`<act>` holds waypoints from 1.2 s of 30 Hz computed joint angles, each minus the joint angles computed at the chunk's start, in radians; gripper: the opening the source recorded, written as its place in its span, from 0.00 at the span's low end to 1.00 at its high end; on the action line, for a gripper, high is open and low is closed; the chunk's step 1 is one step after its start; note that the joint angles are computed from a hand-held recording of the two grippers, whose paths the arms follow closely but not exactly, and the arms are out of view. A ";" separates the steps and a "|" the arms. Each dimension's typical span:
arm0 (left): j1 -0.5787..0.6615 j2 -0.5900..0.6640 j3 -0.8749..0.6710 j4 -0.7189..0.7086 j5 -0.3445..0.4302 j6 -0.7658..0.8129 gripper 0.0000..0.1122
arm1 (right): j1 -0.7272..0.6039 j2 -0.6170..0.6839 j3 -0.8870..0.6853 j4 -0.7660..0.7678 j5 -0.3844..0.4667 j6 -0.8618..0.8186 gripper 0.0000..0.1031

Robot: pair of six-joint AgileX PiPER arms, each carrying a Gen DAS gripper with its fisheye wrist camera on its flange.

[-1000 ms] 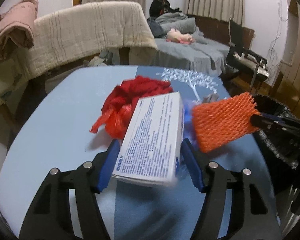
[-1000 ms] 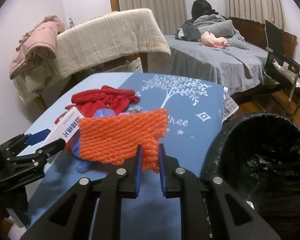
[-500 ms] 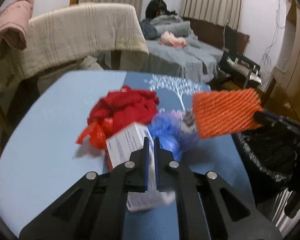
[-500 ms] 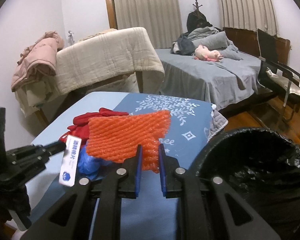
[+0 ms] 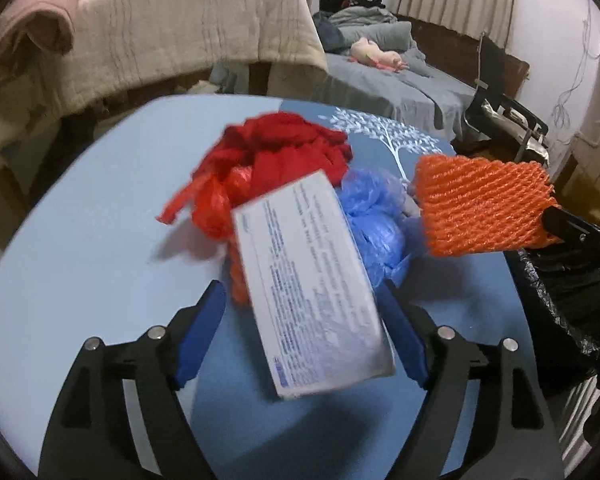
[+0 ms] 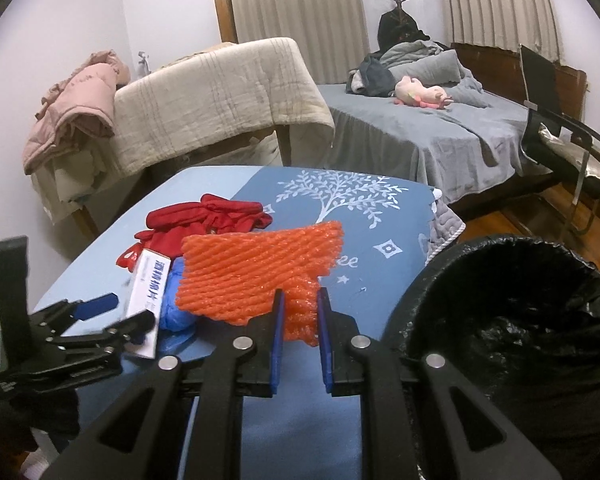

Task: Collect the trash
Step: 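Carry the foam net and white box over the bin and release both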

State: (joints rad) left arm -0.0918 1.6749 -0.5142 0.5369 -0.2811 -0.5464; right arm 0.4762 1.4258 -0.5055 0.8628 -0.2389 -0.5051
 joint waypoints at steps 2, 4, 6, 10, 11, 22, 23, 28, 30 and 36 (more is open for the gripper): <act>-0.007 0.030 -0.025 0.077 0.000 -0.066 0.57 | -0.002 0.001 -0.002 0.009 0.002 -0.011 0.15; -0.012 0.035 -0.028 0.096 -0.007 -0.083 0.55 | -0.001 0.001 -0.001 0.007 0.000 -0.008 0.15; -0.025 0.023 -0.015 0.039 -0.020 -0.020 0.54 | -0.006 0.000 -0.001 -0.006 0.002 0.004 0.15; -0.050 -0.053 0.035 -0.096 -0.044 0.113 0.53 | -0.020 -0.015 0.008 -0.044 0.000 0.041 0.15; -0.051 -0.083 0.043 -0.094 -0.042 0.110 0.53 | -0.023 -0.023 0.011 -0.047 -0.001 0.041 0.15; -0.178 -0.254 -0.008 -0.181 0.069 0.144 0.53 | -0.121 -0.190 0.075 0.036 0.026 -0.074 0.15; -0.194 -0.254 -0.016 -0.188 0.072 0.149 0.53 | -0.134 -0.207 0.081 0.058 0.031 -0.099 0.15; -0.337 -0.223 -0.075 -0.433 0.082 0.359 0.53 | -0.238 -0.307 0.122 0.171 0.074 -0.242 0.15; -0.398 -0.198 -0.103 -0.532 0.078 0.443 0.53 | -0.293 -0.346 0.137 0.230 0.098 -0.317 0.15; -0.540 -0.110 -0.190 -0.669 0.063 0.555 0.53 | -0.523 -0.456 0.183 0.345 0.213 -0.510 0.15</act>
